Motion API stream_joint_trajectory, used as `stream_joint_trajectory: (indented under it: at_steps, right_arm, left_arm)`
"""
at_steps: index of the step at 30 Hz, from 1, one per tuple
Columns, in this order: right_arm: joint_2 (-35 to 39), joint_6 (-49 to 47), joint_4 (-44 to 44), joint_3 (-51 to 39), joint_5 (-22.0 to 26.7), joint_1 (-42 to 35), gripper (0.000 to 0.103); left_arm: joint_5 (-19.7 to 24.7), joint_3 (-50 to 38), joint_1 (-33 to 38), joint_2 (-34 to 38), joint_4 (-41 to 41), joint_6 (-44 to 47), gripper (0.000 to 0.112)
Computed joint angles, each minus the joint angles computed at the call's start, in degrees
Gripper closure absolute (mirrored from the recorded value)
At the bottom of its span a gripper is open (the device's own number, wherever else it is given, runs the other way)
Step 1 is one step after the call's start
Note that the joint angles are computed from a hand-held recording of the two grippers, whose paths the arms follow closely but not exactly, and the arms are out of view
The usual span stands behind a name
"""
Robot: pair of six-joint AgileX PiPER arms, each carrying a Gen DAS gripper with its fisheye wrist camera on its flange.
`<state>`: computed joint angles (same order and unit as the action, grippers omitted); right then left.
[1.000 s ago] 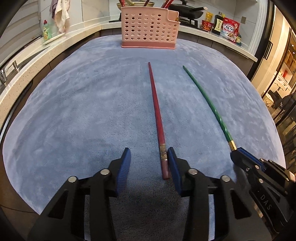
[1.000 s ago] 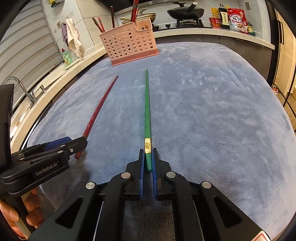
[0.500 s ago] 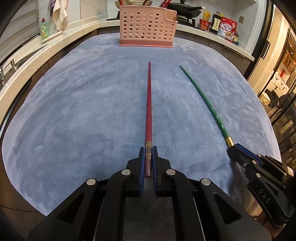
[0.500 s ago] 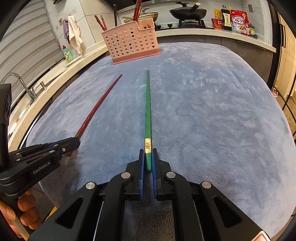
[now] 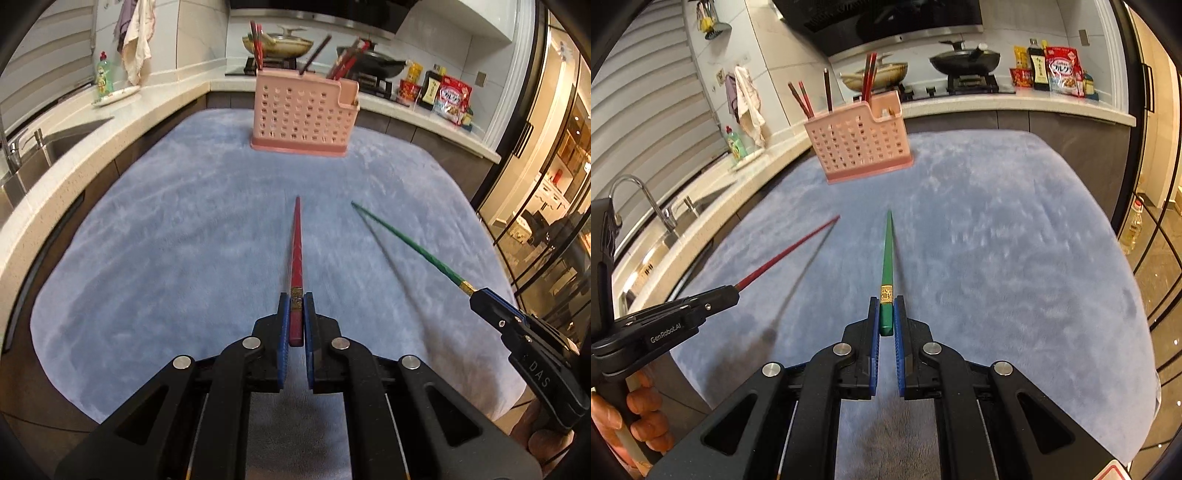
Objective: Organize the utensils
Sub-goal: 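Lift both held chopsticks and carry them over the pink holder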
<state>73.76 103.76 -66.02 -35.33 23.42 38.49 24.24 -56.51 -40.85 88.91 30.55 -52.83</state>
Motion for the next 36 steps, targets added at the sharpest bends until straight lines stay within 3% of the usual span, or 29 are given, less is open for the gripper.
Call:
stream_joint_trajectory:
  at_steps: [9,18,24,31,36]
  right_arm:
    - [-1.99,-14.25,6.3,-8.58,-0.07,-4.82,0.096]
    - [0.8,-29.91,18.04,-17.74,-4.55,-11.46,0.096]
    - [3.87,-41.64,27.97,-23.6,-6.72,-15.06,0.097]
    - [8.67,-64.65,50.48,-33.39,-8.28,-20.7,0.096]
    - [13.59,-70.45,55.05,-42.7,-7.27,-22.69,0.096]
  left_arm:
    - [2.92,-8.6,4.1,-2.14,-3.96,8.12,0.105]
    - [5.38,-22.01,9.59,1.48,-9.81,17.23,0.105]
    - [7.94,-32.03,12.21,6.16,-13.99,22.89,0.105]
    - [11.35,-44.56,14.36,11.8,-18.12,28.8,0.105]
    - [15.14,-57.32,15.04,17.8,-18.25,31.18,0.105]
